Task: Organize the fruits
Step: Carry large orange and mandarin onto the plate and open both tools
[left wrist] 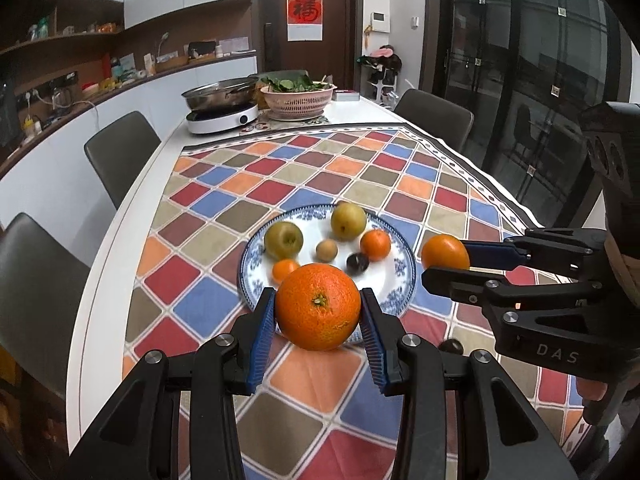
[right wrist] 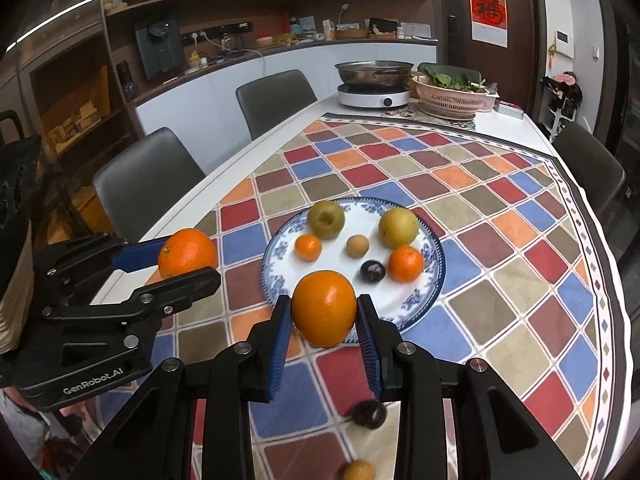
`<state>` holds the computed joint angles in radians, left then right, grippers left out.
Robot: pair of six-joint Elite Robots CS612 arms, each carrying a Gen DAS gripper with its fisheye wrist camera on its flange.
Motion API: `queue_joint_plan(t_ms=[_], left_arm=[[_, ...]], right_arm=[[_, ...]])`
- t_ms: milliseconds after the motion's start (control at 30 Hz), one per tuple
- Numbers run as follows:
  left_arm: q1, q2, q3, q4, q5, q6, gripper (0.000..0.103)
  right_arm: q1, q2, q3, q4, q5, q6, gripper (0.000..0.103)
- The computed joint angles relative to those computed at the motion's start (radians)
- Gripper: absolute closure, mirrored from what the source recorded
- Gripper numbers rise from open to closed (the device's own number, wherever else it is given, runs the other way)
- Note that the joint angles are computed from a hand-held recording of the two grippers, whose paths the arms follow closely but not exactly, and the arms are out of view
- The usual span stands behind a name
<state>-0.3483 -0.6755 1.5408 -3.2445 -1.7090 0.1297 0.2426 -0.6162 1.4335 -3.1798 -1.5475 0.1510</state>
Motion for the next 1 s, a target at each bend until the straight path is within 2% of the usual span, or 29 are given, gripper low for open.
queue_joint_plan(t_ms=[333, 600, 733, 1000], left_arm=[[0.0, 0.056, -0.111, 0.07, -0.005, 0.033, 0.063], [0.0, 0.115, -0.215, 0.155, -0.003, 0.069, 0.062], [0.002, 0.141, -0.27, 0.231, -0.017, 0.075, 0.063], [0.001, 0.176, -0.327, 0.29, -0.017, 0.102, 0.063]], right_arm=[[-0.026, 0.041, -0.095, 0.076, 0.012, -0.025, 0.07], [-0.041, 0.084, -0.177, 0.138, 0.022, -0.054, 0.07], [-0.048, 0.107, -0.215, 0.167, 0.028, -0.06, 0.07], [-0.059, 0.143, -0.276, 0.226, 0.052, -0.075, 0.07]])
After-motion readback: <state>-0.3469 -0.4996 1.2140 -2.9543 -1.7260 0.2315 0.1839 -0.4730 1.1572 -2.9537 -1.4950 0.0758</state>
